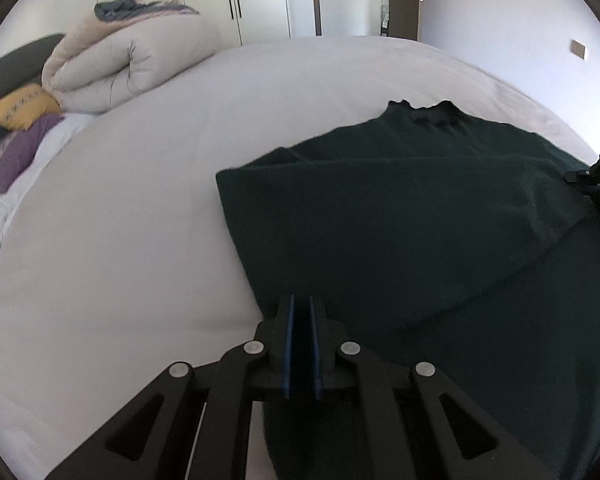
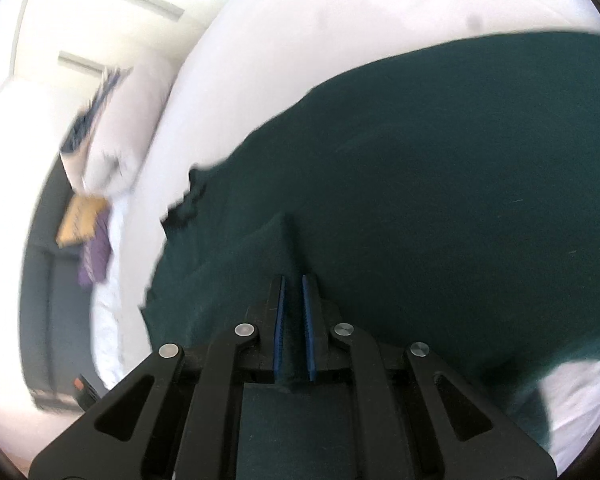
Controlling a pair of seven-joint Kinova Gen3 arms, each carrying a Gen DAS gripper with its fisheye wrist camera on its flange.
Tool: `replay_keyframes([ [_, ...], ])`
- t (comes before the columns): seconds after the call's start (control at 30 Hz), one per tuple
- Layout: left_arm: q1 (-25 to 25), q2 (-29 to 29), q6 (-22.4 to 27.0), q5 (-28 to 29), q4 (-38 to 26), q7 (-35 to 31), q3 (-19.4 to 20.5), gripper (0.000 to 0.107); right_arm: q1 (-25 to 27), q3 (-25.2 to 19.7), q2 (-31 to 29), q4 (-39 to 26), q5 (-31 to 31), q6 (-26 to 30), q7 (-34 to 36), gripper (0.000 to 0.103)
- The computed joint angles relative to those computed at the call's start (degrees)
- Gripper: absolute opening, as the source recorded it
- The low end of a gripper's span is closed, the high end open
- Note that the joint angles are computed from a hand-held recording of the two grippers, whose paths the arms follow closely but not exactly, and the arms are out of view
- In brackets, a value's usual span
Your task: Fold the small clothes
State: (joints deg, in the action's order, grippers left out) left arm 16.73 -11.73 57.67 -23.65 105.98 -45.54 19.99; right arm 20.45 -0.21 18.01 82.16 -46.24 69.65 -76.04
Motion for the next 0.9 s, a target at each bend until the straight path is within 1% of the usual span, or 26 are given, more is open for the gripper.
replay_keyframes([
  [0.03, 0.4, -0.9, 1.0, 1.5, -0.6, 0.4, -0.5, 0.013, 0.8, 0.5, -0.6, 0.6, -0.5, -0.6, -1.1, 0.008],
  [0.07, 0.2, -1.8, 1.3, 2.0, -0.7, 1.0, 0.1, 0.026, 1.3, 1.9, -2.2, 1.8, -0.9, -1.7, -1.8, 0.008],
  [0.1, 0.2, -2.9, 1.1, 2.6, -0.6, 1.7, 0.4, 0.048, 1.5, 3.0, -3.3, 2.5, -1.0, -2.2, -1.5, 0.009],
  [0.13, 0.1, -4.4, 0.7, 3.0, -0.3, 3.0, 1.3, 0.059, 2.4, 3.9, -5.3, 3.7, -1.1, -2.8, -0.4, 0.010],
  [0.17, -0.3, -5.4, 0.2, 3.1, -0.1, 3.9, 2.1, 0.074, 3.7, 4.4, -6.8, 4.9, -2.0, -2.9, 1.7, 0.013],
  [0.2, -0.7, -6.5, -0.5, 3.1, 0.2, 5.0, 3.3, 0.081, 6.1, 4.5, -8.2, 6.0, -3.2, -2.3, 4.1, 0.020],
  [0.23, -0.9, -7.2, -1.2, 3.6, 0.3, 5.3, 4.2, 0.082, 8.3, 5.7, -9.8, 7.4, -4.3, -1.2, 6.4, 0.025],
  [0.27, -0.9, -7.3, -1.7, 4.5, 0.1, 5.3, 4.8, 0.082, 10.0, 8.0, -10.9, 8.8, -5.6, -0.1, 8.2, 0.041],
  [0.3, -0.9, -7.2, -2.2, 5.7, -0.2, 5.2, 5.2, 0.082, 11.8, 9.9, -11.6, 10.0, -7.1, 0.9, 9.4, 0.063],
  [0.33, -0.9, -7.1, -2.7, 6.9, -0.4, 5.3, 5.3, 0.082, 14.5, 11.5, -12.3, 11.5, -8.8, 1.5, 10.4, 0.070],
  [0.37, -0.9, -6.8, -3.4, 8.1, -0.6, 5.6, 5.6, 0.082, 17.1, 13.5, -12.8, 13.1, -10.6, 2.1, 11.3, 0.074],
  [0.43, -0.6, -6.0, -5.2, 10.1, -1.0, 6.5, 6.3, 0.082, 22.4, 17.3, -11.3, 13.7, -13.7, 6.0, 12.4, 0.074],
  [0.47, -0.6, -5.6, -5.7, 10.7, -1.3, 6.8, 6.5, 0.082, 25.1, 19.4, -9.8, 13.6, -15.3, 8.4, 12.2, 0.072],
  [0.53, -0.2, -4.7, -7.7, 12.1, -1.7, 8.3, 7.0, 0.082, 30.0, 20.7, -6.9, 13.2, -19.3, 12.7, 13.1, 0.070],
  [0.57, -0.2, -4.2, -8.0, 12.1, -2.0, 9.5, 7.8, 0.082, 32.1, 20.6, -5.9, 12.6, -20.4, 13.9, 12.9, 0.069],
  [0.6, 0.1, -3.4, -8.1, 12.3, -2.6, 10.2, 8.1, 0.082, 33.2, 20.5, -5.6, 12.0, -20.6, 14.1, 12.2, 0.067],
  [0.63, 0.7, -2.4, -8.7, 12.9, -3.2, 10.6, 7.9, 0.082, 33.2, 21.4, -5.7, 11.8, -21.1, 13.3, 11.2, 0.067],
  [0.67, 1.4, -1.7, -9.4, 13.8, -3.5, 10.7, 7.2, 0.082, 33.7, 21.3, -5.6, 11.8, -21.7, 12.8, 10.3, 0.067],
  [0.73, 2.6, -0.7, -10.7, 14.8, -3.8, 11.8, 6.4, 0.082, 35.7, 18.9, -4.7, 11.3, -22.4, 11.7, 7.6, 0.067],
  [0.8, 3.5, 0.2, -11.1, 14.7, -4.3, 13.3, 6.2, 0.082, 35.6, 17.8, -4.1, 10.6, -22.4, 9.9, 5.7, 0.067],
  [0.9, 4.9, 1.7, -11.0, 13.1, -5.3, 15.1, 6.3, 0.082, 34.7, 16.6, -4.6, 11.0, -22.6, 5.6, 2.8, 0.067],
])
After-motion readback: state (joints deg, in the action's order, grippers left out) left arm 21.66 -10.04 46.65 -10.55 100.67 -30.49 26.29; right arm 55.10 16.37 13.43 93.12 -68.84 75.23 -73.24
